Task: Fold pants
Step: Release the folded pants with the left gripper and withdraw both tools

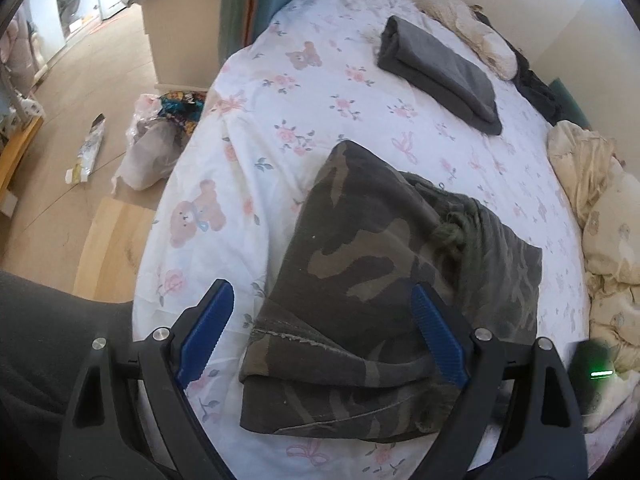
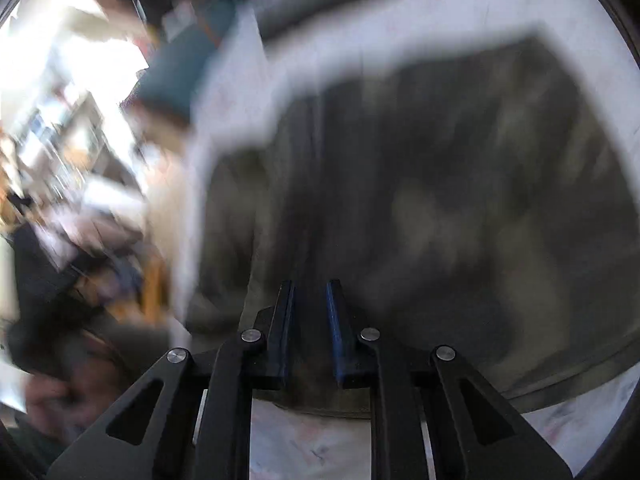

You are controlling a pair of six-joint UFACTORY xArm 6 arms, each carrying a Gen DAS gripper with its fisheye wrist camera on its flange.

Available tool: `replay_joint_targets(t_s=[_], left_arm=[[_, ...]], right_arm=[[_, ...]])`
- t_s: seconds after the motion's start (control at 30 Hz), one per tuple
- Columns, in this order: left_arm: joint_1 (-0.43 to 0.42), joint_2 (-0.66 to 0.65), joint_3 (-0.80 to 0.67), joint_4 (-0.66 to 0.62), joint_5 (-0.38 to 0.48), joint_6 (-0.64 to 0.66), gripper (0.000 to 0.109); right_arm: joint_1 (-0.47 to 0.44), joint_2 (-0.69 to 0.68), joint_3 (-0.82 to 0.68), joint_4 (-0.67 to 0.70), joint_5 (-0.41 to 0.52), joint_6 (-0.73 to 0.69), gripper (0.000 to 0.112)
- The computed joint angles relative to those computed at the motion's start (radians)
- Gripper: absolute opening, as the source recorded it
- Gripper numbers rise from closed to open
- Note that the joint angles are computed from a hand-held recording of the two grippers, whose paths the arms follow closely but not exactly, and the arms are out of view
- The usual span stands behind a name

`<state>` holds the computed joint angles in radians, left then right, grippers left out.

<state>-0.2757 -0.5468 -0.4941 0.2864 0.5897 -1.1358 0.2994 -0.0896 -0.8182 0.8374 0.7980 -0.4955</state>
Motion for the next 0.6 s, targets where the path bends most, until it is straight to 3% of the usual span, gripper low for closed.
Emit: replay_joint_targets(t_s=[0.1, 0.23, 0.27, 0.3, 0.37, 0.47, 0.6], left_arm=[[-0.005, -0.011, 0.002, 0.021, -0.002, 0.002, 0.088], [0.003, -0.034, 0.016, 0.024, 0.001, -0.003, 0.088], [0.005, -0.033, 0.017, 0.020, 0.001, -0.004, 0.088], [0.008, -0.029, 0.016, 0.011, 0.001, -0.003, 0.088], [0.010, -0.020, 0.013, -0.001, -0.001, -0.003, 0.088], [0.001, -0.007, 0.003, -0.003, -0.007, -0.013, 0.088], [-0.021, 0.014, -0.016, 0.010, -0.014, -0.025, 0.088]], right_arm=[[0.042, 0.052, -0.003, -0.048, -0.006, 0.085, 0.015], [-0.021, -0.019, 0.004, 0.017, 0.046, 0.086, 0.023], [-0.052, -0.063, 0.021, 0.046, 0.042, 0.073, 0.034], [-0.096, -0.103, 0.037, 0.104, 0.040, 0.042, 0.065], [-0.158, -0.148, 0.063, 0.184, -0.011, 0.013, 0.098], [-0.244, -0.164, 0.102, 0.122, -0.178, 0.148, 0.098], [-0.339, -0.083, 0.122, -0.013, -0.258, 0.361, 0.096]])
